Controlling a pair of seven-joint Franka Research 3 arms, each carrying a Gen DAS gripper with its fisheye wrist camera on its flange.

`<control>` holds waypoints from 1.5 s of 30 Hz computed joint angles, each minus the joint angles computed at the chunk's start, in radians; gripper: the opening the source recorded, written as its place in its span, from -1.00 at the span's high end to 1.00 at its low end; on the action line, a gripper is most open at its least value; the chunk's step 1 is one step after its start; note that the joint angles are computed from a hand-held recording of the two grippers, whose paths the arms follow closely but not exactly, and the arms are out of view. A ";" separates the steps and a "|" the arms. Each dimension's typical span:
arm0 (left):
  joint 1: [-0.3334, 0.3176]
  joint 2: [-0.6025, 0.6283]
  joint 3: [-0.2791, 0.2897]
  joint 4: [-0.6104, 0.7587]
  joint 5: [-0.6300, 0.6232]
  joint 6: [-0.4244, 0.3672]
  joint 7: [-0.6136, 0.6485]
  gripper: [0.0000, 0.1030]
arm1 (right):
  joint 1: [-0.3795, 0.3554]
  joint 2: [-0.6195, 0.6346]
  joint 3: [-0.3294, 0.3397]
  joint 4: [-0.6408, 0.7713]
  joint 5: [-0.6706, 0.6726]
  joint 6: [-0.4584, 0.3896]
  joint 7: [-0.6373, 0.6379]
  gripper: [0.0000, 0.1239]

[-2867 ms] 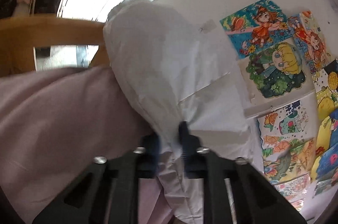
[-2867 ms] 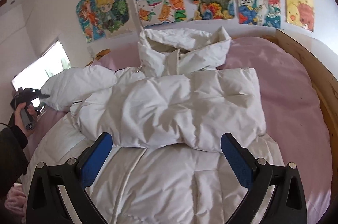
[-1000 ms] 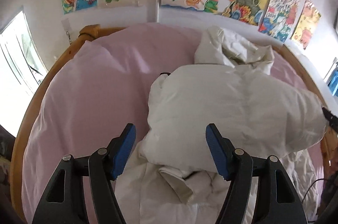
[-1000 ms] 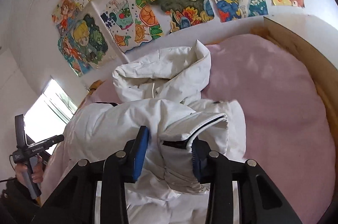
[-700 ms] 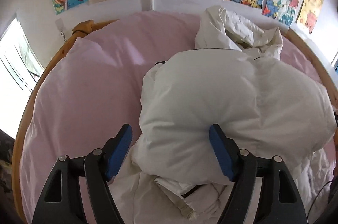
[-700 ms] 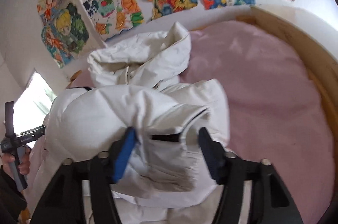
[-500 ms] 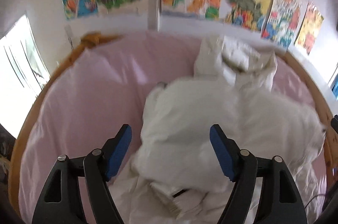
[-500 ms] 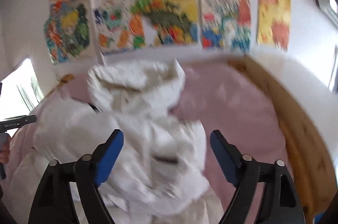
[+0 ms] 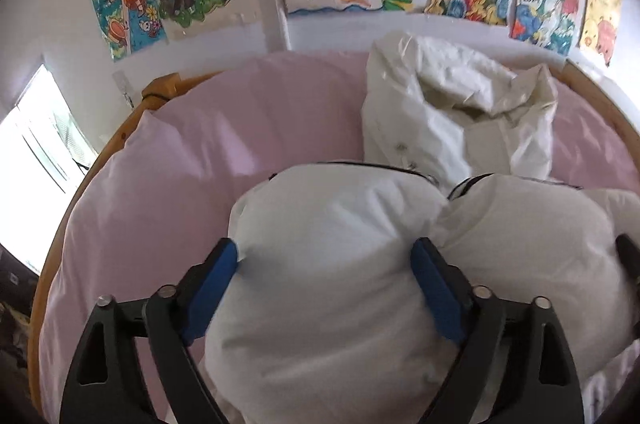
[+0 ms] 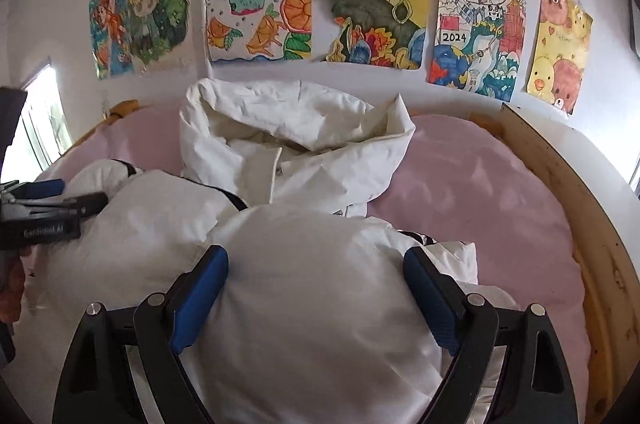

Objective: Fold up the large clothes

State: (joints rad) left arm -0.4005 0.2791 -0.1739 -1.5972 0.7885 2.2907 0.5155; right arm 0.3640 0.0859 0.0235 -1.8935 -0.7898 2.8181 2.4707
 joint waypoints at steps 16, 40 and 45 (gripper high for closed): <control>0.015 0.070 0.036 -0.021 0.016 0.085 -0.037 -0.99 | 0.039 0.161 -0.079 0.076 -0.094 0.070 0.000 -0.55; 0.055 -0.092 -0.029 -0.210 0.010 0.183 -0.070 -0.99 | 0.011 -0.048 -0.053 -0.153 0.043 0.068 -0.099 -0.58; 0.060 -0.069 -0.012 -0.242 -0.001 0.263 -0.123 -0.99 | -0.033 0.002 -0.008 -0.166 0.140 0.099 -0.153 -0.64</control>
State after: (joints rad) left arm -0.3410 0.2097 -0.1858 -1.8394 0.7873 2.5533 0.3929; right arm 0.3311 0.0884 0.0151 -2.0599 -0.6495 2.9175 2.3178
